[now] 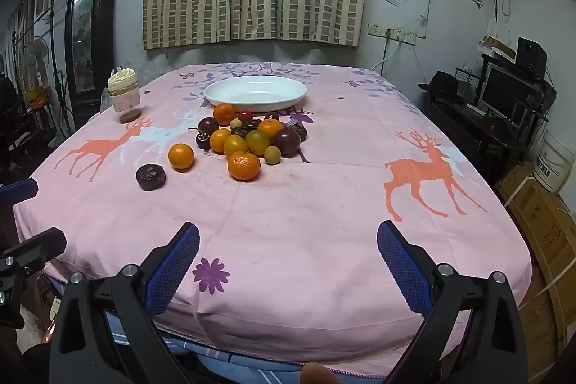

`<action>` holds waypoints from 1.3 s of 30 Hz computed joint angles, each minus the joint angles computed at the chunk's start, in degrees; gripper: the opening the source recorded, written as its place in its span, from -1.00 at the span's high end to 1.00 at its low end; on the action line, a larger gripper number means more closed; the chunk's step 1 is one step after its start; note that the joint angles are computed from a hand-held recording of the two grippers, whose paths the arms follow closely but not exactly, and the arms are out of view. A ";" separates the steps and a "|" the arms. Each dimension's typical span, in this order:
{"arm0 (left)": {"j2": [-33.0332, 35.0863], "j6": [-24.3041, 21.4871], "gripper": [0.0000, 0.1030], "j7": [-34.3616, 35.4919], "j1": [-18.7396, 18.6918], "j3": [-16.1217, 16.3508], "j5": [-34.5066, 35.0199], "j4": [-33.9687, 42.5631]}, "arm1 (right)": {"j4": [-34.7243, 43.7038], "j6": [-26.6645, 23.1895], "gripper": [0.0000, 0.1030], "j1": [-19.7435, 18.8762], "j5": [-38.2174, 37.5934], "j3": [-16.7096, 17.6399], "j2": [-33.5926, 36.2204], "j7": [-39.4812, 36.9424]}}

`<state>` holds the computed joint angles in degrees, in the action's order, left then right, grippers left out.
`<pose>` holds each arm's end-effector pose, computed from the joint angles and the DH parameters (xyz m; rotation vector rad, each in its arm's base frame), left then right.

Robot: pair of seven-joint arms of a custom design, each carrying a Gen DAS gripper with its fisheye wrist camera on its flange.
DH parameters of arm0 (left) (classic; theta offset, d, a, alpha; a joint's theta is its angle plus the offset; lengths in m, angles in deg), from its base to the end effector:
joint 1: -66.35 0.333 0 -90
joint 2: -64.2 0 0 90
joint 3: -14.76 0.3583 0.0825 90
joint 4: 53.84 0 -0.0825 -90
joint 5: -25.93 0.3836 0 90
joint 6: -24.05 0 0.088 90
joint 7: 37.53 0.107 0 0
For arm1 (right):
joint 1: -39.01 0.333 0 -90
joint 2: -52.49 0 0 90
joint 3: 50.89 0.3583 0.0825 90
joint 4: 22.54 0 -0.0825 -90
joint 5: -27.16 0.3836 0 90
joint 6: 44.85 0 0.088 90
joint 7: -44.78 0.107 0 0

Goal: Organize fruits

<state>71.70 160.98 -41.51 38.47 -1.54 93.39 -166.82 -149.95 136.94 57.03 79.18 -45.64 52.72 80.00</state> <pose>0.4534 -0.4196 0.4838 -1.7322 1.5883 -0.7502 0.5382 0.1531 0.5029 -1.9421 1.2296 -0.6828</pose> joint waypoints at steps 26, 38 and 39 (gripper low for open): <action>0.16 -2.00 -0.91 -1.61 -0.60 -0.23 1.65 0.21 | -0.27 -0.33 -0.93 -0.19 -3.10 -0.17 0.01 2.73; 0.13 -1.87 -0.91 -1.81 -0.60 -0.15 1.74 0.07 | -0.33 -0.34 -0.93 -0.23 -3.64 -0.15 0.06 3.22; 0.14 -1.84 -0.91 -1.75 -0.58 -0.14 1.72 0.07 | -0.40 -0.30 -0.93 -0.24 -4.04 -0.17 0.05 3.62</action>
